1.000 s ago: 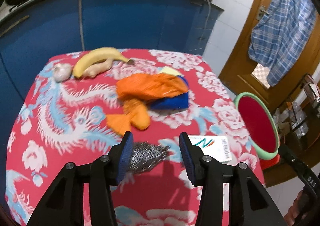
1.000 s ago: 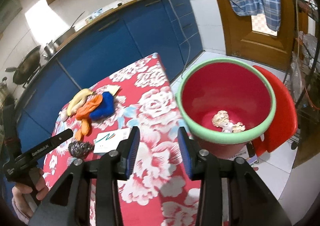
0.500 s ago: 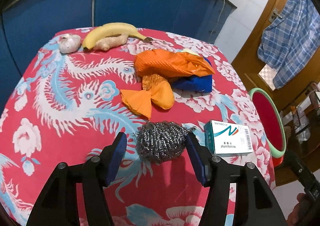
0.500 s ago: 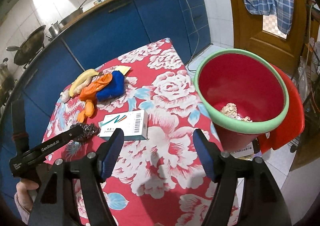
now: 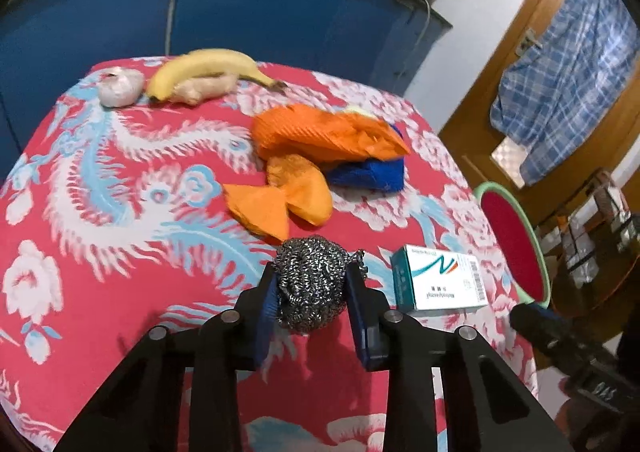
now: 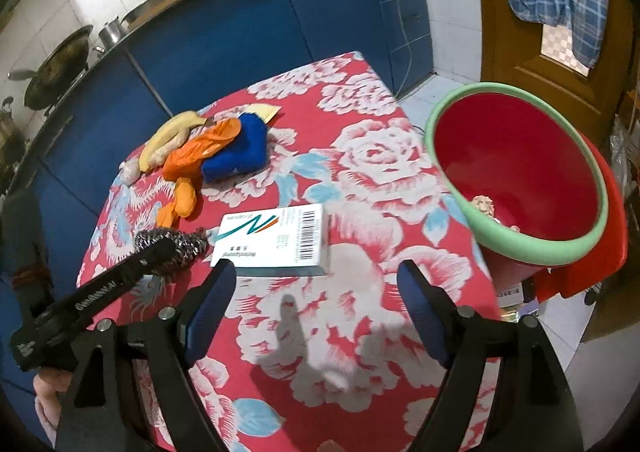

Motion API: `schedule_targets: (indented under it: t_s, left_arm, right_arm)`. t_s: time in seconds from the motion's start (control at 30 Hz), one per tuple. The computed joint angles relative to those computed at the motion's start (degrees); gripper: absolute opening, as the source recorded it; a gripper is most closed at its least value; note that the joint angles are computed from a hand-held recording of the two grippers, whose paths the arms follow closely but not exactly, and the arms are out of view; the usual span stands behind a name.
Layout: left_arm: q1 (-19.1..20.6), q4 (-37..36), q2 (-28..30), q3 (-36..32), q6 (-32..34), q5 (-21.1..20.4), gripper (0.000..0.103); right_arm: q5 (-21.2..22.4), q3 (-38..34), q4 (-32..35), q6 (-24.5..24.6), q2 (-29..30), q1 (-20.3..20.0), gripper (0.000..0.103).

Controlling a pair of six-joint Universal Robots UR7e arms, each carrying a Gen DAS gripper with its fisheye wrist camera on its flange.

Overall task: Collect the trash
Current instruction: 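Move the left tool back to the table and grasp the steel wool scrubber, then grasp the white medicine box with the right tool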

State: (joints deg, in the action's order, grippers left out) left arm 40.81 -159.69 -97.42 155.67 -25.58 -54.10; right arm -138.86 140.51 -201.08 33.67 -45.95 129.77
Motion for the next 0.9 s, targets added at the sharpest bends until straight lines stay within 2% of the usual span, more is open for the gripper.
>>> schedule_targets:
  t_s: [0.2,0.37,0.47,0.67,0.9]
  left_arm:
    - [-1.3,4.07,-7.84,0.19,-0.17,5.02,0.033]
    - [-0.2,6.02,-11.63,-0.09,0.08,7.03,0.033]
    - [0.48,6.83,-12.33,-0.13,0.38,8.47,0.033]
    - [3.6,4.24,-10.67,-0.37,1.6,7.14,0.033]
    - [4.41,3.74,-10.88,-0.28,2.16,6.32,0.033]
  right_arm:
    - [1.28,-3.07,0.0,-2.69,2.82,-0.53,0.102]
    - [-0.22,-6.3,2.33,-2.54,5.55,-1.05,0.102]
    - [-1.85,-8.04,6.75,-0.62,6.21,-1.09,0.102]
    - [-2.76,-10.76,10.8,0.02,7.9,-1.15,0.102]
    - [-3.27,-11.77,13.56,2.04,8.68,-1.39,0.101]
